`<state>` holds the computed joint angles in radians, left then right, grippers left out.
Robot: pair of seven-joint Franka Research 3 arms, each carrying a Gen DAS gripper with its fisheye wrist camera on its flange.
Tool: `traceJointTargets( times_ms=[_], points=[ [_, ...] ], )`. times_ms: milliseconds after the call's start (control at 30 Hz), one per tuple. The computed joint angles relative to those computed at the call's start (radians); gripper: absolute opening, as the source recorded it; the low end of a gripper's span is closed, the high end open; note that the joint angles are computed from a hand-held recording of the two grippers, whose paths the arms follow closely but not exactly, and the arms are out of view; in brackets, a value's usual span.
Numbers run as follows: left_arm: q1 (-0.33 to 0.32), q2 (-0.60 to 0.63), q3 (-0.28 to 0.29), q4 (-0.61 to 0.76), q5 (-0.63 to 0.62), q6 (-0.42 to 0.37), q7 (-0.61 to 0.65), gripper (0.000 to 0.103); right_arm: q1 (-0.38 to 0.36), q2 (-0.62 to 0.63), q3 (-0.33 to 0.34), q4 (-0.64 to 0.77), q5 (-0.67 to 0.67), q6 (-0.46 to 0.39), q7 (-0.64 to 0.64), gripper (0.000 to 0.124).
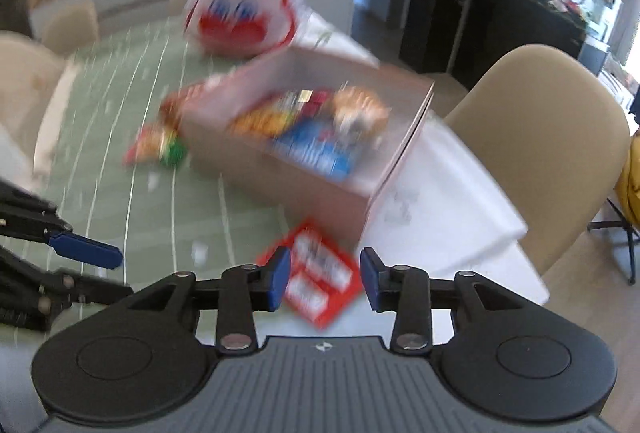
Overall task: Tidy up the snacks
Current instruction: 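Grasp the red stick-snack packet with the left gripper and lift it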
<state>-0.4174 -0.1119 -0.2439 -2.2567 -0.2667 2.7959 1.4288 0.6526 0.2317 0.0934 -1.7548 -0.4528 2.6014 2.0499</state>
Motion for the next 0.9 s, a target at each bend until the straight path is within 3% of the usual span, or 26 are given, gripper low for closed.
traceJointTargets(
  times_ms=[33, 100, 133, 167, 233, 300, 467, 567, 633, 800, 900],
  points=[
    [-0.010, 0.006, -0.008, 0.005, 0.004, -0.018, 0.016, 0.041, 0.005, -0.002, -0.001, -0.009, -0.009, -0.004, 0.008, 0.038],
    [0.001, 0.025, -0.037, 0.023, 0.127, -0.053, -0.053, 0.041, 0.006, -0.013, -0.001, -0.033, -0.012, 0.003, 0.032, 0.038],
    [0.008, 0.030, -0.050, 0.022, 0.201, -0.050, -0.097, 0.048, 0.003, -0.014, 0.001, -0.040, -0.004, 0.010, 0.042, 0.039],
    [0.010, 0.031, -0.053, 0.018, 0.236, -0.035, -0.121, 0.048, -0.001, -0.013, 0.004, -0.045, 0.010, 0.017, 0.048, 0.041],
    [0.017, 0.033, -0.058, 0.024, 0.307, -0.042, -0.179, 0.044, -0.011, -0.009, 0.009, -0.055, 0.041, 0.044, 0.045, 0.046],
    [0.038, 0.033, -0.069, 0.031, 0.453, -0.059, -0.296, 0.040, -0.011, 0.000, 0.005, -0.059, 0.048, 0.066, 0.050, 0.048],
    [0.062, 0.013, -0.049, 0.016, 0.526, -0.071, -0.414, 0.036, 0.017, 0.025, -0.019, -0.049, 0.018, 0.069, 0.134, 0.048],
    [0.075, -0.011, -0.014, -0.011, 0.447, -0.016, -0.432, 0.034, 0.026, 0.025, -0.023, -0.057, -0.001, 0.078, 0.151, 0.048],
    [0.130, -0.024, -0.012, -0.035, 0.502, 0.048, -0.566, 0.034, 0.028, 0.023, -0.021, -0.064, -0.007, 0.091, 0.154, 0.048],
    [0.308, 0.049, -0.028, 0.039, 0.943, 0.113, -1.073, 0.034, 0.040, 0.040, -0.016, -0.050, -0.005, 0.103, 0.153, 0.048],
    [0.316, 0.159, 0.028, 0.171, 1.128, 0.132, -1.234, 0.034, 0.048, 0.061, -0.010, -0.027, 0.017, 0.094, 0.129, 0.048]
  ],
)
